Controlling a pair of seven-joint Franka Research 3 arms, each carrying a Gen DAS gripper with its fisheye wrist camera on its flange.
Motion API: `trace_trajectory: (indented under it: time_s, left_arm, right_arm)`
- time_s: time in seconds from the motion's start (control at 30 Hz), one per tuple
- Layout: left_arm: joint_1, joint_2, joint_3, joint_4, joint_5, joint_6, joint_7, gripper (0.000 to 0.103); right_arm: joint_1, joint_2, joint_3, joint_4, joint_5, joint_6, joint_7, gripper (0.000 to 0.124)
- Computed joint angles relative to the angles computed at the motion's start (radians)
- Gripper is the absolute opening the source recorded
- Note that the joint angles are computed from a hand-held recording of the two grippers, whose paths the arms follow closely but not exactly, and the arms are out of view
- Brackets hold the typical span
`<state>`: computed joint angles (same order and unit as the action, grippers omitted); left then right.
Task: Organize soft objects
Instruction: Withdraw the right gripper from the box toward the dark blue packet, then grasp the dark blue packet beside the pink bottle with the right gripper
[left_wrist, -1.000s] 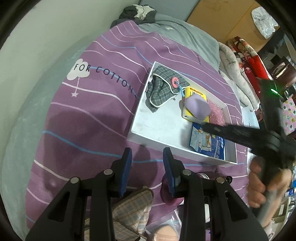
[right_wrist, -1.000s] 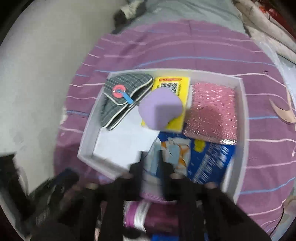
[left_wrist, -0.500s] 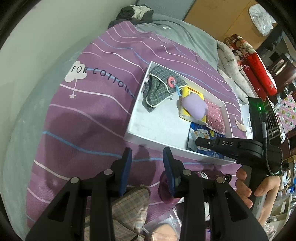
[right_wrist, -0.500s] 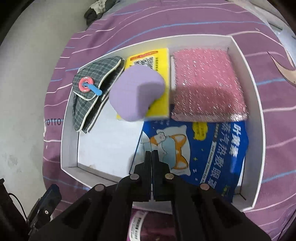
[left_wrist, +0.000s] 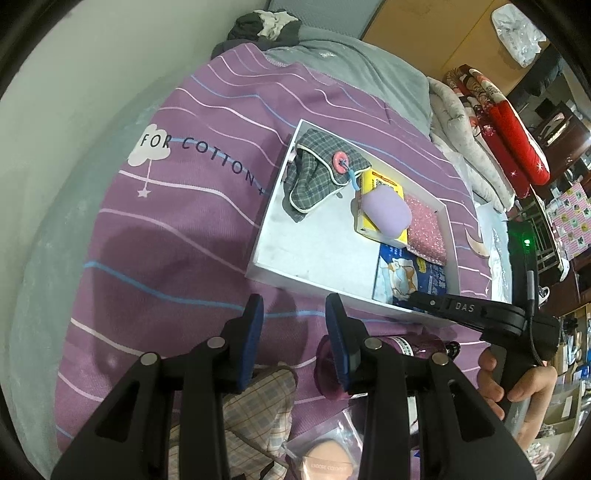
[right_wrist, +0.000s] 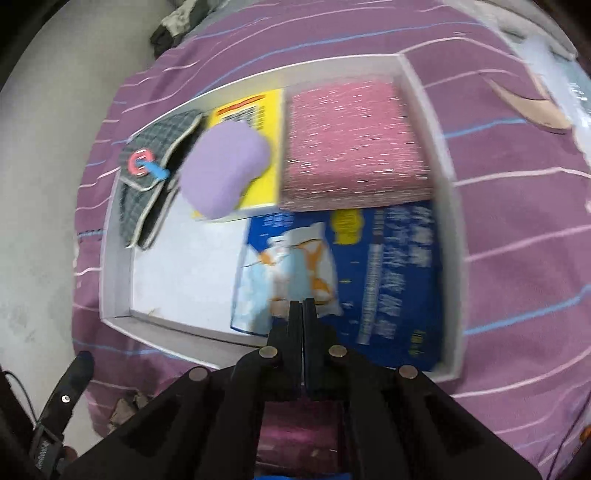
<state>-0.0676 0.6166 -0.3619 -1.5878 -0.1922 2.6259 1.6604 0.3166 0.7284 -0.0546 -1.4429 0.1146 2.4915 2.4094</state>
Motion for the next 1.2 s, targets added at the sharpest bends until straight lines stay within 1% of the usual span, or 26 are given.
trace_trajectory:
  time_s: [0.03,0.07,0.13,0.2,0.33,0.4,0.47,0.53,0.6,0.63,0.73,0.83,0.9,0.93,1.03,1.1,1.2]
  left_arm:
    - [-0.001,0.001,0.0,0.001,0.001,-0.002,0.0,0.036]
    - [-0.002,0.001,0.0,0.001,0.003,-0.004,0.001,0.036]
    - [-0.005,0.0,0.002,0.001,0.007,-0.008,-0.001,0.036]
    - [-0.018,-0.003,0.014,0.001,0.023,-0.012,-0.014,0.036]
    - [-0.033,-0.01,0.022,-0.002,0.05,-0.015,-0.023,0.036]
    - [-0.041,-0.018,0.025,-0.01,0.066,-0.011,-0.019,0.036]
    - [-0.041,-0.025,0.02,-0.019,0.07,-0.004,-0.012,0.036]
    - [-0.035,-0.031,0.008,-0.026,0.062,-0.003,0.001,0.036]
    - [-0.038,-0.037,0.007,-0.024,0.059,-0.022,0.002,0.036]
    - [-0.043,-0.037,0.012,-0.018,0.061,-0.039,-0.005,0.036]
    - [-0.042,-0.027,0.008,0.018,0.04,-0.135,-0.015,0.036]
    - [-0.018,-0.03,-0.022,0.023,-0.02,-0.197,0.038,0.036]
    - [-0.012,-0.037,-0.029,0.023,-0.054,-0.226,0.07,0.036]
    - [-0.012,-0.043,-0.029,0.019,-0.067,-0.234,0.081,0.036]
    - [-0.022,-0.061,-0.023,0.009,-0.09,-0.253,0.109,0.036]
    - [-0.026,-0.067,-0.025,0.011,-0.105,-0.284,0.135,0.036]
    - [-0.036,-0.056,-0.026,0.029,-0.132,-0.333,0.162,0.036]
  right_arm:
    - [0.005,-0.011,-0.006,-0.014,-0.007,-0.001,0.003,0.0]
    - [0.016,-0.03,-0.017,-0.041,-0.02,0.017,0.013,0.0]
    - [0.021,-0.088,-0.015,-0.137,-0.018,0.119,0.019,0.001]
    - [0.026,-0.136,-0.011,-0.215,-0.008,0.194,0.023,0.001]
    - [0.036,-0.239,-0.012,-0.346,-0.005,0.265,0.019,0.001]
    - [0.015,-0.271,0.02,-0.385,0.03,0.294,-0.012,0.001]
    - [0.008,-0.287,0.036,-0.401,0.053,0.303,-0.035,0.002]
    - [0.023,-0.304,0.027,-0.407,0.046,0.289,-0.031,0.004]
    - [0.034,-0.305,0.021,-0.397,0.036,0.27,-0.02,0.007]
    - [0.032,-0.301,0.027,-0.39,0.041,0.27,-0.022,0.009]
    - [0.027,-0.328,0.04,-0.421,0.058,0.277,-0.035,0.01]
    - [0.036,-0.355,0.033,-0.453,0.05,0.273,-0.018,0.01]
    - [0.04,-0.382,0.029,-0.487,0.044,0.282,0.0,0.01]
    - [0.041,-0.398,0.028,-0.51,0.044,0.293,0.012,0.013]
    - [0.043,-0.427,0.02,-0.556,0.039,0.293,0.067,0.035]
    - [0.028,-0.448,0.032,-0.594,0.06,0.3,0.08,0.036]
    - [-0.014,-0.473,0.075,-0.642,0.143,0.295,0.036,0.036]
